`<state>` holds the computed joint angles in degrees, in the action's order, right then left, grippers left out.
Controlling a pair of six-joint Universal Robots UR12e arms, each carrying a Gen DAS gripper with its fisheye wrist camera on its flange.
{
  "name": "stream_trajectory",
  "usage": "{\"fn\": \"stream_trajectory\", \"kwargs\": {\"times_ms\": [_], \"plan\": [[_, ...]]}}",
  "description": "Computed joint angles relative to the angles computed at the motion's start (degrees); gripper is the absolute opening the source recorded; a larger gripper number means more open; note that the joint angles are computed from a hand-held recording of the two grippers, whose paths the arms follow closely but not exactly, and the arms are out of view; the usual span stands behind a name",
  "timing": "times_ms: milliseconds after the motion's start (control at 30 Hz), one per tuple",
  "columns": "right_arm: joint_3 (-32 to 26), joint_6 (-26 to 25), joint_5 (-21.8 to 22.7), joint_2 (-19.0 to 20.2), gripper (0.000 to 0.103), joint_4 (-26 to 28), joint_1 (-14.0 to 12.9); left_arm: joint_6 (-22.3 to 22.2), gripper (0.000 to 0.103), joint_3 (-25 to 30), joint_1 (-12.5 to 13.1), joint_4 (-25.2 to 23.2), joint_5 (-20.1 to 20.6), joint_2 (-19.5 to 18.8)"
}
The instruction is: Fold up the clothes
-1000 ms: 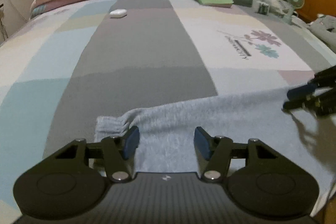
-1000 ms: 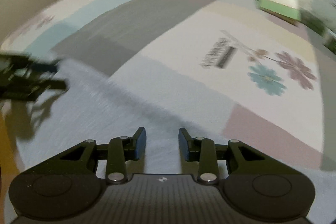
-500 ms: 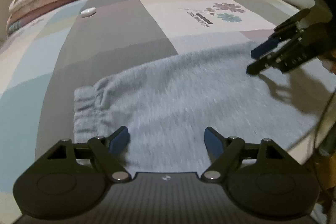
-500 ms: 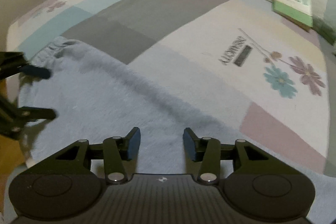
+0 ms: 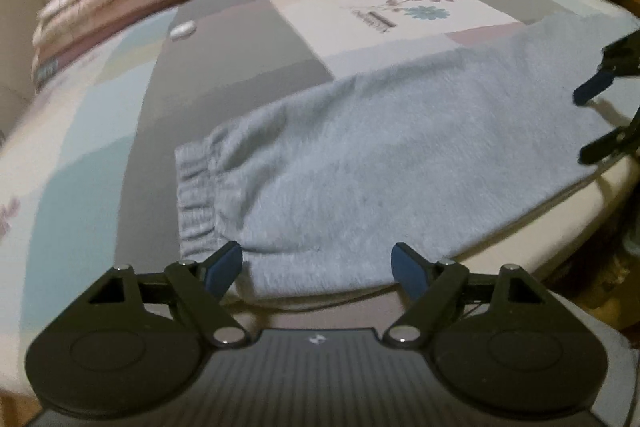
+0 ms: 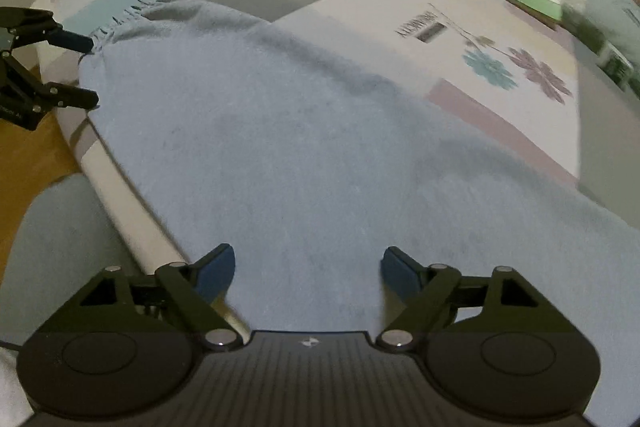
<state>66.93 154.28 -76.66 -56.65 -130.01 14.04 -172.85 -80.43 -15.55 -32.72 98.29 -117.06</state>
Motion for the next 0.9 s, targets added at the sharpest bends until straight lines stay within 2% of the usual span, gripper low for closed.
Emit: {"fn": "stream_trajectory", "kwargs": {"times_ms": [133, 267, 367, 433, 500, 600, 667, 800, 900], "plan": [[3.09, 4.92, -1.39, -2.12, 0.091, -4.59, -1.0, 2.2, 0.088, 0.93, -0.56, 2.43, -1.44, -0.82], [4.83, 8.14, -5.06, -2.73, 0.091, -6.13, -1.51, 1.99, 0.088, 2.67, -1.09, 1.48, -0.8, -2.54], [6.01, 9.53, -6.07, -2.81, 0.092, -5.21, -1.79, -1.27, 0.09, 2.0, -0.75, 0.02, -1.42, -2.31], [7.71, 11.05, -5.28, -3.41, 0.102, -6.67, -2.2, -5.21, 0.092, 1.18, 0.04, -2.03, -3.77, -1.36], [8.58, 13.0, -4.35, -3.79, 0.103, -6.6, -2.63, -7.02, 0.092, 0.54, 0.48, -3.4, -4.77, -0.57], [9.88, 13.84, -3.67, -4.17, 0.103, -8.77, -2.8, -4.38, 0.092, 1.33, -0.29, -3.57, -1.45, -0.6], [10.07, 14.33, -3.94, -4.13, 0.103, -9.45, -2.72, -2.82, 0.092, 2.63, -0.63, -1.23, -0.75, -1.42], [10.66, 14.92, -4.03, -4.16, 0.103, -10.92, -2.73, -2.11, 0.092, 7.13, 0.21, 1.06, -6.75, -4.61], [11.22, 14.97, -3.96, -4.27, 0.103, -12.13, -2.74, -4.1, 0.092, 10.86, 0.96, -2.97, -10.96, -7.25]]}}
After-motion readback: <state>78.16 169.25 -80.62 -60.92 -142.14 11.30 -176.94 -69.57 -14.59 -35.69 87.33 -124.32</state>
